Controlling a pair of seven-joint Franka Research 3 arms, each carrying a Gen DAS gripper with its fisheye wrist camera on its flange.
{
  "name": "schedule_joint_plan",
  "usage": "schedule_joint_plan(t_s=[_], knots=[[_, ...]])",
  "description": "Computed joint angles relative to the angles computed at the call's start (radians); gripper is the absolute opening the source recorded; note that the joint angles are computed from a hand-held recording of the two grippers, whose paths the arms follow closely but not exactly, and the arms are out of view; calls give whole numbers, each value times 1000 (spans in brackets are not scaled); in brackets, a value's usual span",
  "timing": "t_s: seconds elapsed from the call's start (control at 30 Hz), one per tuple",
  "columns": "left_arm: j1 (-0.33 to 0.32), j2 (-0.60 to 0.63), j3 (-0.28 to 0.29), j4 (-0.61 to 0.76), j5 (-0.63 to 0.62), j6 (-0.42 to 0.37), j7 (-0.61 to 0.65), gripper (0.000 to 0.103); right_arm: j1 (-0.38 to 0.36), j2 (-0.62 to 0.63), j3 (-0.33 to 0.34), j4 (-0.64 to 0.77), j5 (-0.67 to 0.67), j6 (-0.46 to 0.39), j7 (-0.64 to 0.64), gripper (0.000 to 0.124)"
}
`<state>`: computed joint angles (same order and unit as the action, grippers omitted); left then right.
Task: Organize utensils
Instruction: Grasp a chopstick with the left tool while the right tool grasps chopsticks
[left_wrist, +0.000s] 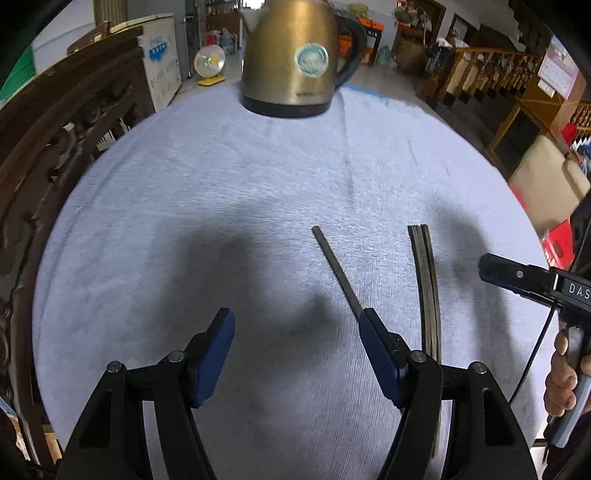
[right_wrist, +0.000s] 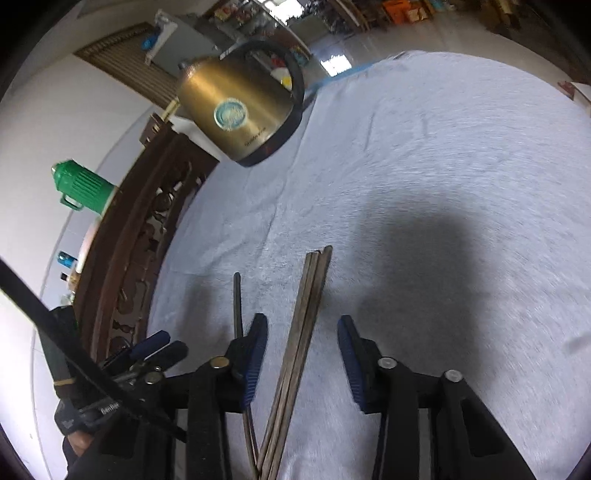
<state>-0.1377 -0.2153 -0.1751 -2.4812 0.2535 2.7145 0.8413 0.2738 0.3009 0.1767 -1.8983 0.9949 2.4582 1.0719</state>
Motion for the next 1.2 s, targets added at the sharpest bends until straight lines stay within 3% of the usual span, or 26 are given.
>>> schedule_joint_plan(t_s=[0.2,0.43,0.57,0.77,0.93,1.13,1.17,1.2], knots=[[-1,106,6,87,-31,-21,17,69,36,89,-12,107,-157,4,159,24],[13,178,11,162,-46,-56,7,45,85,172,-40,226,-372,-2,349,16],[19,216,14,195,-93,-45,46,36,110,221,-54,296,-490,-38,439,12],[16,231,5,212,-125,-18,119,8,144,256,-69,352,-633,-22,506,8],[8,232,3,208,-13,-9,126,5,140,236,-72,323,-696,-4,485,7],[16,234,5,226,-182,-41,284,5,113,220,-79,316,-719,-35,456,3],[18,248,5,246,-208,-61,289,8,107,230,-76,335,-710,-67,462,3],[22,266,8,271,-218,-81,285,23,99,249,-69,365,-696,-108,469,7]])
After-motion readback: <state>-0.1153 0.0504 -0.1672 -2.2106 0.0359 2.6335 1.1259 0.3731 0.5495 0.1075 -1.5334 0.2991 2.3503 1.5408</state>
